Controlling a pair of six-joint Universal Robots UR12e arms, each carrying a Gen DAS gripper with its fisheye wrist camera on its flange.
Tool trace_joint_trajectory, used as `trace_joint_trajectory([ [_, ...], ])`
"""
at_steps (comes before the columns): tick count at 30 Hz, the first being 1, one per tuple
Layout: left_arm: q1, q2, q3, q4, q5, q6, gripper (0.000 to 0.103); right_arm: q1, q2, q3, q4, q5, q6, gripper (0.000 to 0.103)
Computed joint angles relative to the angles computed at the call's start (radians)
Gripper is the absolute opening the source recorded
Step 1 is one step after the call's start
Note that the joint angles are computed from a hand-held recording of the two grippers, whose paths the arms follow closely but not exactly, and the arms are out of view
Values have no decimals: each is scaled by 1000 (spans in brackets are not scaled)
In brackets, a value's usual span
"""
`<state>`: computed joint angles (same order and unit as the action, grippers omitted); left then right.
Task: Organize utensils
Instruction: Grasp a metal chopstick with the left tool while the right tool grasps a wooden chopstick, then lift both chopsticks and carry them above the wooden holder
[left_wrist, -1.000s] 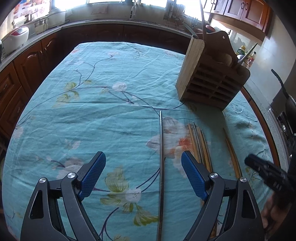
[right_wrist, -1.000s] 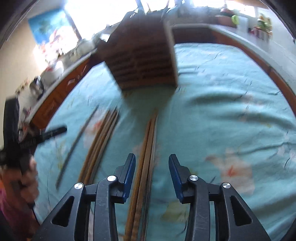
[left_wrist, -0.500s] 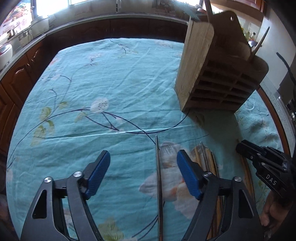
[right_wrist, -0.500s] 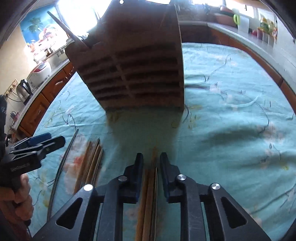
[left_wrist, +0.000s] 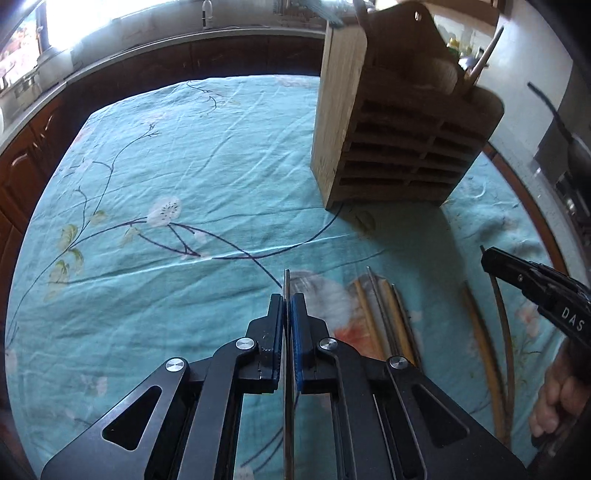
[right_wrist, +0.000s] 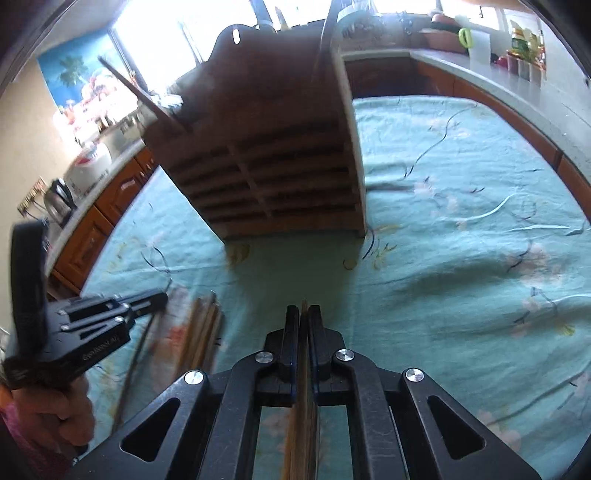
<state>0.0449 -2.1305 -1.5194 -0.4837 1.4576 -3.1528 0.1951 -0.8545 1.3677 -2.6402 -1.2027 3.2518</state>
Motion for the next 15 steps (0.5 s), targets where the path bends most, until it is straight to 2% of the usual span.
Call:
trace_joint_trajectory([
  [7,29,84,-94,111,-102,-62,4,-26,-61,69,-128,50,68,4],
  [15,47,173,-175,229,-157,-98,4,-48,-124,136,-260,81,123,4],
])
